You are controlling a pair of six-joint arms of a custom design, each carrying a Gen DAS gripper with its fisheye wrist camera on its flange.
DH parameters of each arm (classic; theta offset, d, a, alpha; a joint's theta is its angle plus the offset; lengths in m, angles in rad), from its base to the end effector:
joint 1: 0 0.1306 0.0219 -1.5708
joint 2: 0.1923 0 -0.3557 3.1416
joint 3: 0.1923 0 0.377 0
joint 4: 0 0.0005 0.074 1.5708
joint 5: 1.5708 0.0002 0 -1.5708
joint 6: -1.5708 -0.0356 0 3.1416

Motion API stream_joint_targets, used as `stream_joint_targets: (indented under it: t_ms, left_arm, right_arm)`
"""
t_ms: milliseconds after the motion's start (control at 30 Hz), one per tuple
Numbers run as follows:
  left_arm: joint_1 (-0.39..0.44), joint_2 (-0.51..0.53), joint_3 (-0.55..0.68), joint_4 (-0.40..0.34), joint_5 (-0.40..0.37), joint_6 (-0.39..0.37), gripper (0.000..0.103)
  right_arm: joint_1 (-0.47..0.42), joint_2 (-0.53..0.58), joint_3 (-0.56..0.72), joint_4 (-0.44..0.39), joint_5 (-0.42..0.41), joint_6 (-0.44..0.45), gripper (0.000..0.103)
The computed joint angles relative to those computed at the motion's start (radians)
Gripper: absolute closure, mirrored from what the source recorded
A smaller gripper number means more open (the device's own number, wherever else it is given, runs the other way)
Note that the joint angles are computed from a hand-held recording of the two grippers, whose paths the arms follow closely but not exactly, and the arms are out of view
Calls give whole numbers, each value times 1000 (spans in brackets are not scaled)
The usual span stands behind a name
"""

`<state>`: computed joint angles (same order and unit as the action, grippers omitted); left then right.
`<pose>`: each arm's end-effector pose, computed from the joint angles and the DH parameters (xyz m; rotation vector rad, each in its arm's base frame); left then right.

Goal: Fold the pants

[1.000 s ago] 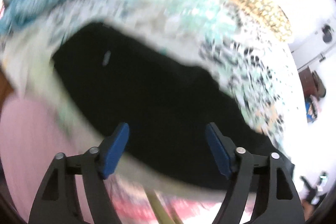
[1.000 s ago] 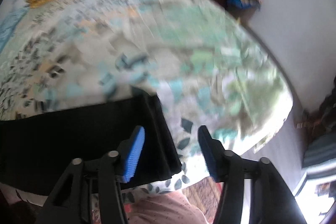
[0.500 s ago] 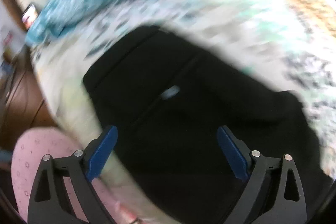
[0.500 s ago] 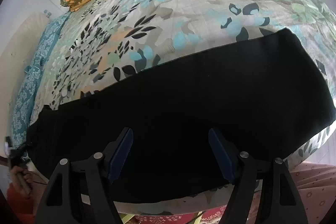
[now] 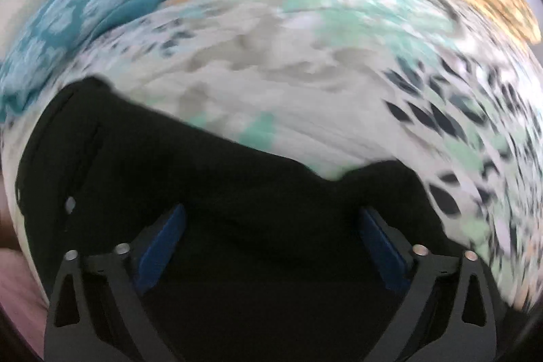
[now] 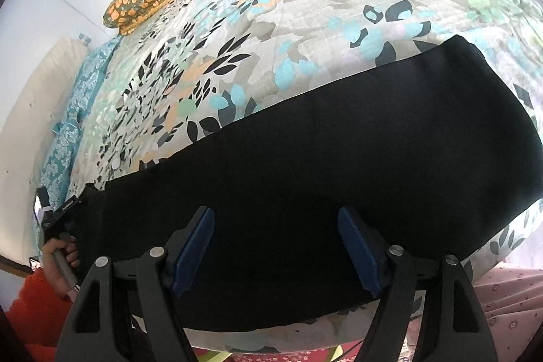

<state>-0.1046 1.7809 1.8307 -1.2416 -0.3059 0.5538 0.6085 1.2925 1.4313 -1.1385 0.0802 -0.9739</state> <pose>0.5754 -0.0501 0.3763 -0.6736 2.5932 0.2246 0.3496 0.2395 0.4449 0.5111 2.5946 0.4775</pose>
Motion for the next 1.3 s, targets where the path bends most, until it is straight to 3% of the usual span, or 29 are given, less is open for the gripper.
stream_joint_targets:
  t_ms: [133,267,300,367,400,433,467,533,600,700,733,800,900,933,967,1100,1300]
  left_arm:
    - [-4,5,5,5,-22,-69,0]
    - [9,2,3,1,-2,-65,0]
    - [11,12,20,-11,-1,-68,0]
    - [2,10,35,-39,0,-74,0]
    - [4,8,42,-46,13,-85,1]
    - [7,3,45,-50,26,-97,2]
    - [11,-8,40,-46,42,-111,2]
    - [13,-48,6,-19,58,-137,2]
    - [12,-99,-40,9,82,-158,2]
    - [6,-158,-101,25,123,-164,2]
    - [0,-178,-124,25,136,-160,2]
    - [-13,-202,-152,17,149,-152,2]
    - [-45,-227,-184,12,158,-151,2]
    - [-55,-229,-186,9,156,-159,2]
    - [-66,-228,-184,6,151,-168,2]
    - [-102,-241,-177,17,129,-203,2]
    - [-120,-246,-181,28,126,-224,2]
  right_arm:
    - [-11,-17,-30,55,-27,-7,17]
    - [-19,-19,-32,72,-48,-10,14]
    - [-38,-40,-48,111,-84,-21,15]
    - [-85,-144,-142,295,-126,-56,16]
    - [-118,-202,-171,346,-103,-70,15]
    - [-158,-248,-180,346,-60,-73,15]
    - [-200,-275,-172,314,-40,-70,15]
    - [-312,-284,-116,171,-51,-32,15]
    - [-408,-218,-16,-34,-131,119,16]
    - [-402,-107,91,-255,-128,359,30]
    - [-395,-87,99,-284,-139,399,35]
    - [-372,-59,94,-300,-176,443,56]
    - [-332,3,108,-323,-162,491,61]
    - [-319,39,128,-363,-141,512,69]
    - [-318,60,142,-386,-127,525,97]
    - [-297,95,177,-445,-46,495,98]
    - [-293,90,179,-477,-9,464,98]
